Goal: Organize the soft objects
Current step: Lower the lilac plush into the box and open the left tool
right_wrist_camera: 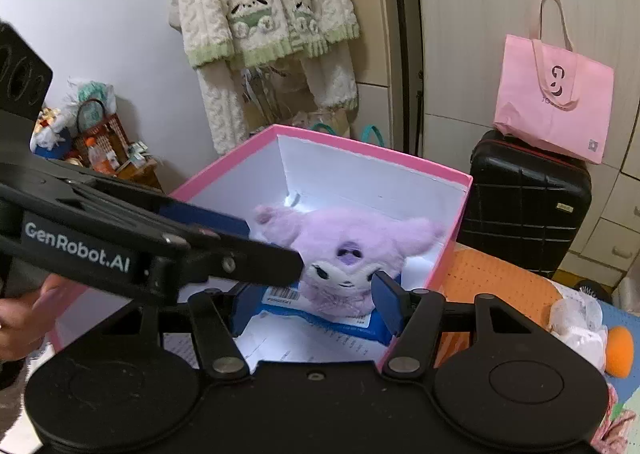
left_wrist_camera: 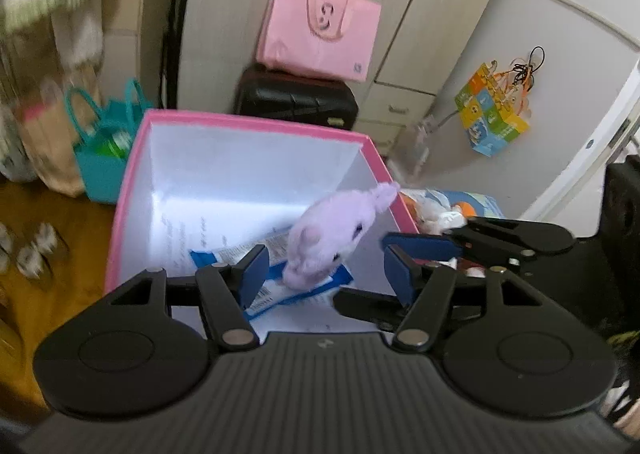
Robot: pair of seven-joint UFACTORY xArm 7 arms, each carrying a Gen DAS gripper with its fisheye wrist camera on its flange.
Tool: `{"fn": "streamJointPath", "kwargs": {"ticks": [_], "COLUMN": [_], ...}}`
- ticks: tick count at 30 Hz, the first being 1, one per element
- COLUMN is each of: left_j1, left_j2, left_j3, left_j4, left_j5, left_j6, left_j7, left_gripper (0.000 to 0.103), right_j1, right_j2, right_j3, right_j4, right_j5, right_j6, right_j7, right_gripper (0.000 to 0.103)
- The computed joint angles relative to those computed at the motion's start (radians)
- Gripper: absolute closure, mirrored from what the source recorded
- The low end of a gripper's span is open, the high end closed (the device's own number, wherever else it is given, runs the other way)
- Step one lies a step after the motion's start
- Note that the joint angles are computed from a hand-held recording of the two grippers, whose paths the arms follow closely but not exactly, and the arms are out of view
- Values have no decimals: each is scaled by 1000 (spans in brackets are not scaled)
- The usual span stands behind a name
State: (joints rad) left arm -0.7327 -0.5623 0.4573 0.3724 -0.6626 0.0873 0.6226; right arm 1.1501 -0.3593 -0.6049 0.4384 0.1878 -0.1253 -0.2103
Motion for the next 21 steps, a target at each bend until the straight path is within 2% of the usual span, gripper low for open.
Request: {"fn": "streamJointPath", "kwargs": {"ticks": [3,5,14,18,21], "left_j1": [53,80,245,302,328], "left_j2": [-50,-87,-338,-453,-537], "left_j3": [-66,-85,-225,-278,-311], "left_j4": [-49,-70,-187,-220,-230], "left_j5": [43,76,213,264,296], "left_j6": [-47,-31,130,218,301], "left_j7": [-25,-50,-195,-248,-282], "left_gripper": [40,40,40,40,40], "right_j1": [-25,-47,-295,-416,-481], "right_j2": [-66,-124,-342,-482,-607], "right_j3": [14,27,278,393,424], "right_j4": [-47,-83,-196,-248,-280], "right_j5": [-10,-18,-8,-6,4], "right_j6": [-6,0,106,213,324], "right_j7": [-1,-3,3,6,-14], "right_gripper": [37,37,37,37,37]}}
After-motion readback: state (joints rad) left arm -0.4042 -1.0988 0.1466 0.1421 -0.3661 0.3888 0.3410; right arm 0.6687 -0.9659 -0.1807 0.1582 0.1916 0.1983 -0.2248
